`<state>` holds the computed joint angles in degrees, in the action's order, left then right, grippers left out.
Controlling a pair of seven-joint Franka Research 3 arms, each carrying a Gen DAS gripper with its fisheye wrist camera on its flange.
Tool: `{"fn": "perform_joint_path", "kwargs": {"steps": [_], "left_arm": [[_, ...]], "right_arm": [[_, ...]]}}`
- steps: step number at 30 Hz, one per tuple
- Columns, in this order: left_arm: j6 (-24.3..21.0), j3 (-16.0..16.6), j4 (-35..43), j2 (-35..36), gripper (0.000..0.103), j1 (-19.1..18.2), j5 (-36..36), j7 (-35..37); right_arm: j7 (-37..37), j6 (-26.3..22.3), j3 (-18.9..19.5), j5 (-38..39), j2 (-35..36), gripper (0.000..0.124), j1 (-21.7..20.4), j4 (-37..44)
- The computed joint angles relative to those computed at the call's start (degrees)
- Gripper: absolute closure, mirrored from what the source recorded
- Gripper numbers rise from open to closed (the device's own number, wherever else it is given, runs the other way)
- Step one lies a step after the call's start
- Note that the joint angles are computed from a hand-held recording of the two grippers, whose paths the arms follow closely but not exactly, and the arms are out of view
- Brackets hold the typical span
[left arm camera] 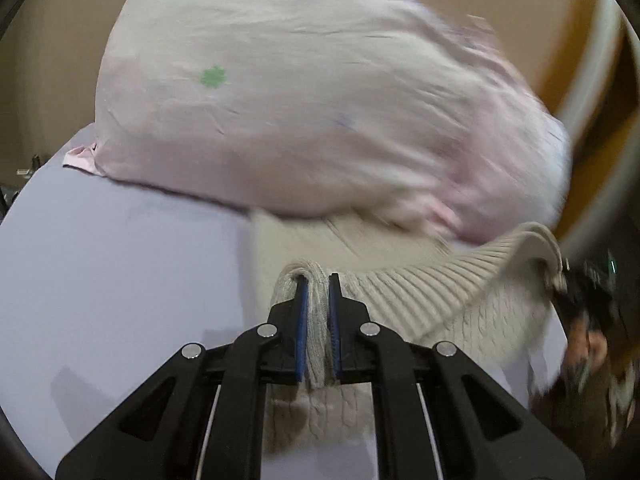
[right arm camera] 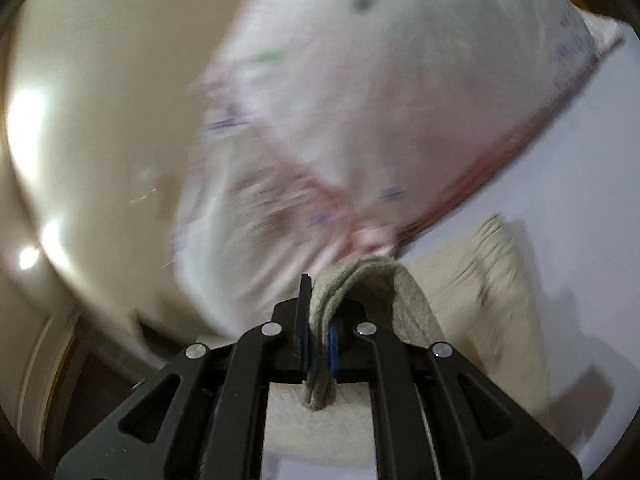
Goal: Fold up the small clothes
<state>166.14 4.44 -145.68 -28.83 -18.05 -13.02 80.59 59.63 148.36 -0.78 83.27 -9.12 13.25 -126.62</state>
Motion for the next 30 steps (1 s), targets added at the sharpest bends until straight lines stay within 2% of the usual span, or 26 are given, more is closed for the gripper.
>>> {"fn": "perform_joint_path", "kwargs": {"steps": [2, 4, 5, 7, 8, 9, 10, 11, 12, 13, 16, 17, 20, 22, 23, 24, 25, 26, 27, 29, 30], "left_arm": [[-1.2, 2.8, 6.0, 8.5, 0.094, -1.6, -3.4, 0.4], [-3.4, 2.9, 9.5, 13.5, 0.094, -1.1, -6.8, 0.9], [-3.6, 4.5, 10.3, 15.0, 0.093, -2.7, -11.9, 4.1], [-2.4, 7.1, 10.4, 15.2, 0.093, -5.6, -22.1, 12.2], [-1.8, 9.6, 10.5, 14.5, 0.093, -8.3, -29.8, 18.9], [-1.4, 10.9, 10.4, 13.7, 0.084, -9.7, -35.3, 23.3], [0.2, 12.6, 10.1, 12.9, 0.076, -11.6, -40.3, 27.1], [4.9, 12.3, 9.4, 11.6, 0.049, -12.2, -46.2, 30.9], [8.9, 10.6, 8.5, 10.4, 0.026, -11.1, -49.6, 33.2], [9.7, 9.3, 7.9, 9.8, 0.025, -9.7, -48.9, 32.4], [-0.1, 3.2, 5.3, 8.0, 0.025, 0.1, -34.2, 21.7], [-2.8, 2.4, 4.9, 7.9, 0.026, 1.6, -32.0, 20.5], [-10.3, 1.3, 4.1, 7.7, 0.033, 3.1, -29.1, 19.2], [-12.6, 0.9, 3.8, 8.1, 0.037, 2.9, -30.2, 20.3], [-10.5, 0.0, 2.9, 7.7, 0.038, 2.9, -31.1, 21.2], [-10.7, 0.2, 3.1, 8.1, 0.041, 2.6, -32.3, 22.0], [-11.0, 0.8, 3.2, 8.3, 0.047, 1.9, -34.8, 23.2], [-11.8, 1.6, 3.7, 9.1, 0.059, 1.2, -38.5, 24.3], [-10.8, 1.3, 3.6, 9.4, 0.064, 1.1, -41.2, 25.3], [-7.4, -1.9, 2.9, 9.6, 0.069, 2.4, -41.2, 22.9], [-5.9, -3.0, 2.5, 9.7, 0.076, 2.6, -40.8, 21.9]], "right_arm": [[6.0, 2.2, 0.8, -3.9, 5.5, 0.114, -0.2, 3.0], [16.5, 3.9, 1.8, -11.8, 9.6, 0.105, -0.4, 4.3], [18.4, 4.8, 2.1, -13.0, 10.1, 0.103, -0.5, 4.0], [14.8, 6.2, 2.7, -9.9, 10.2, 0.095, -0.8, 3.9], [14.7, 7.9, 2.9, -10.3, 9.6, 0.075, -0.8, 3.4], [15.1, 11.6, 3.3, -10.9, 8.3, 0.06, -0.5, 2.2], [13.9, 14.4, 3.5, -9.5, 6.3, 0.056, -0.2, 0.5], [14.0, 17.7, 3.7, -9.9, 4.9, 0.051, 0.3, -0.7], [12.8, 19.8, 3.7, -9.7, 4.4, 0.05, 0.8, -0.8], [9.2, 20.9, 3.3, -7.3, 3.5, 0.05, 1.4, -1.2], [3.1, 22.6, 2.7, -4.5, 2.3, 0.047, 2.6, -2.0], [2.2, 22.9, 2.6, -4.6, 1.9, 0.046, 2.9, -2.5], [1.5, 20.1, 1.8, -3.8, 1.9, 0.046, 3.2, -2.1], [-2.2, 18.9, 1.4, -1.6, 0.9, 0.046, 3.3, -2.8], [-3.1, 19.0, 1.5, -1.6, 0.6, 0.045, 3.3, -3.0], [-4.2, 18.9, 1.5, -1.2, 0.7, 0.045, 3.4, -2.8], [-5.2, 18.8, 1.6, -0.4, 0.7, 0.044, 3.6, -2.6], [-6.5, 18.4, 1.5, 0.8, 0.6, 0.043, 3.7, -2.5], [-8.1, 17.5, 1.4, 2.2, 0.5, 0.042, 3.7, -2.5], [-9.6, 15.5, 1.1, 3.5, 0.2, 0.042, 3.4, -2.4], [-10.3, 13.7, 0.8, 4.1, 0.1, 0.041, 3.1, -2.4]]}}
